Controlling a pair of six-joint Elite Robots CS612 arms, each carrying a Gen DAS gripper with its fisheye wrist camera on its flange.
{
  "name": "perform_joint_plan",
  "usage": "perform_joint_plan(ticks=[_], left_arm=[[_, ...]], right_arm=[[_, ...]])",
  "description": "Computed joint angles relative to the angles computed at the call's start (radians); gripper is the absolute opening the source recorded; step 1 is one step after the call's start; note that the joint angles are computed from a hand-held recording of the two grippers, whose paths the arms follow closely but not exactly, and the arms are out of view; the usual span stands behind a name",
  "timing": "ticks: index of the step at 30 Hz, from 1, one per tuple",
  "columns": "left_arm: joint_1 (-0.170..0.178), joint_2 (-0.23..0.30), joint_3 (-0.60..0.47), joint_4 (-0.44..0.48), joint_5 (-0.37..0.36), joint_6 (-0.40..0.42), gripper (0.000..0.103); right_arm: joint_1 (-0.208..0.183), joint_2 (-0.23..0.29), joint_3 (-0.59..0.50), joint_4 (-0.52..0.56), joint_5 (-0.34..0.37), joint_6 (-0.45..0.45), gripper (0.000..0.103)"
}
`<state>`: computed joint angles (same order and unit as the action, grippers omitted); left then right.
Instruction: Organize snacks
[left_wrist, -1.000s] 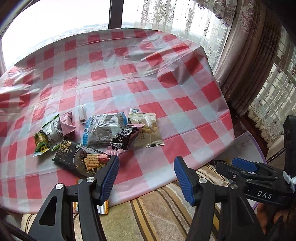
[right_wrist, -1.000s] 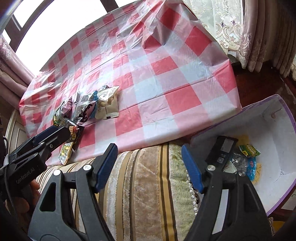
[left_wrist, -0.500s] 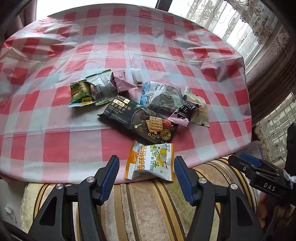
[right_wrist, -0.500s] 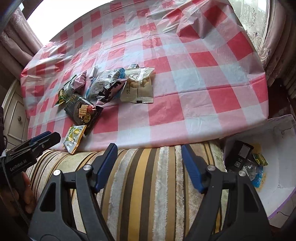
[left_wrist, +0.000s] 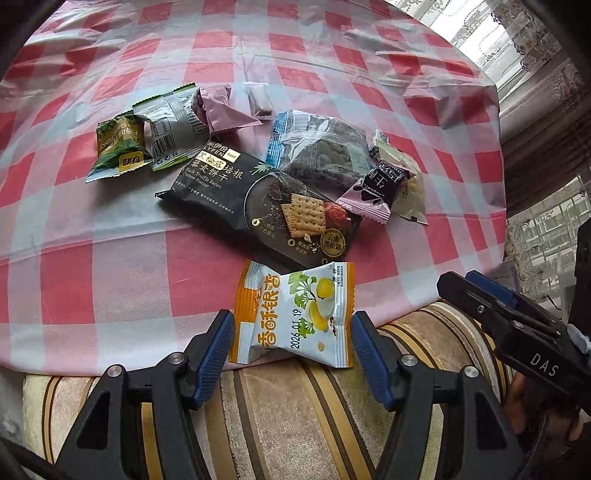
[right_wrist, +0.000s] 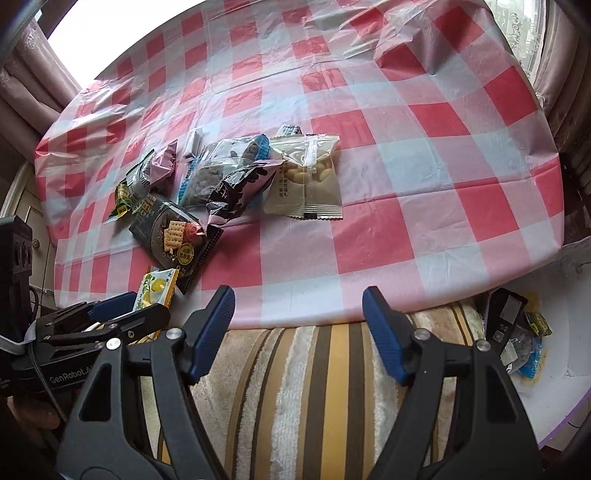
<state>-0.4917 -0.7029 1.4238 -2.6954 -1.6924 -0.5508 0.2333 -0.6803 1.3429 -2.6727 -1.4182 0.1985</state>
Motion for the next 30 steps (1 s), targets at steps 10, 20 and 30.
perform_joint_plan(ticks=[10,20,30], left_arm=[[-0.003,0.016,-0.017,-0.013,0.038,-0.001,0.048],[0.016,-0.009,0.060,-0.148,0.035,-0.108,0.035],[0.016,-0.008,0.072,-0.194,0.041,-0.129,0.035]], right_arm=[[0.010,0.043,-0.067,-0.016,0.003,0.054,0.074],[0.015,0.094,-0.132,-0.099,0.041,0.185,0.073],[0.020,0.127,-0.179,-0.123,0.045,0.249,0.053]])
